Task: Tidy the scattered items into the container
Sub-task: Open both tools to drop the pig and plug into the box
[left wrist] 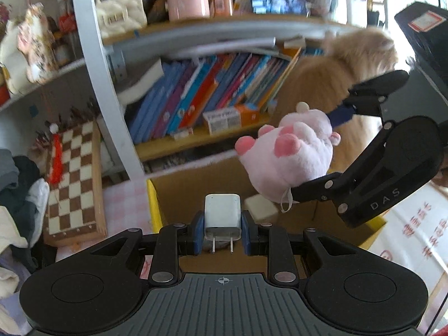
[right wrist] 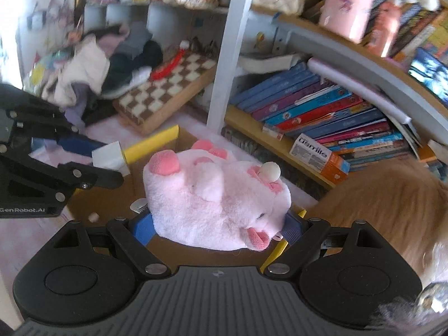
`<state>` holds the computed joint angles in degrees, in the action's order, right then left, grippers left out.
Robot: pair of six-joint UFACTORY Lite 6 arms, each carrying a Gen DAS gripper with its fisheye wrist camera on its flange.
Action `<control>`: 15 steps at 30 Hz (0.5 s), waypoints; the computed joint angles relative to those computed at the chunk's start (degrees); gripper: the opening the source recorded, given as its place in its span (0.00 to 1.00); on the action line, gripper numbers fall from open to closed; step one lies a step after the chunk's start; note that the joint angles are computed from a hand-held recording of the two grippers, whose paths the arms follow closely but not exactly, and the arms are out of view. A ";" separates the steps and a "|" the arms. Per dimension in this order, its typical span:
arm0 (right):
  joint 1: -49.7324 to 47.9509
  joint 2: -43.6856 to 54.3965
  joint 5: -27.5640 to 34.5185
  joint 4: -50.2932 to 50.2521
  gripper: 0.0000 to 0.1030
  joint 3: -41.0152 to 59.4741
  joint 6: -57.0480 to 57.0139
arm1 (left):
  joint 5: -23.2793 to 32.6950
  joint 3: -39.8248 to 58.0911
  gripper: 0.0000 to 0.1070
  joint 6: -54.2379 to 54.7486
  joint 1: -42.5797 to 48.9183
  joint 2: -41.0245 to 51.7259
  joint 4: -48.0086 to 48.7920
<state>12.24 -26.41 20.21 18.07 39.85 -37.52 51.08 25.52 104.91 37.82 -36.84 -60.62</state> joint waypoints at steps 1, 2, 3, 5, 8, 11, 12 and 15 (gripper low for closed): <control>-0.50 2.52 0.30 1.71 0.84 1.18 -2.98 | -2.44 0.27 0.23 -0.74 -2.15 1.40 0.20; -0.89 4.96 0.86 3.24 0.84 2.39 -5.63 | -4.51 0.57 0.23 -1.40 -4.01 2.74 0.38; -1.26 7.42 1.47 4.45 0.85 3.67 -7.97 | -6.49 0.89 0.23 -2.05 -5.78 4.12 0.56; -1.84 12.36 2.85 5.95 0.85 6.48 -11.69 | -10.19 1.58 0.23 -3.20 -8.87 6.99 0.68; -2.26 18.53 5.42 7.19 0.85 10.24 -14.35 | -15.00 3.01 0.23 -4.90 -12.83 11.77 0.96; -2.27 23.42 8.23 6.90 0.85 13.57 -15.32 | -18.81 3.97 0.23 -5.36 -15.56 15.58 1.13; -2.17 24.62 8.96 6.56 0.85 14.44 -15.35 | -19.71 4.45 0.23 -5.55 -16.19 16.83 1.33; -2.08 27.94 10.88 5.86 0.85 16.58 -15.83 | -22.00 6.14 0.23 -6.49 -17.61 20.42 2.34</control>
<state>10.16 1.54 31.09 23.93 56.43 -53.34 29.08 31.65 98.42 20.21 -16.42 -58.28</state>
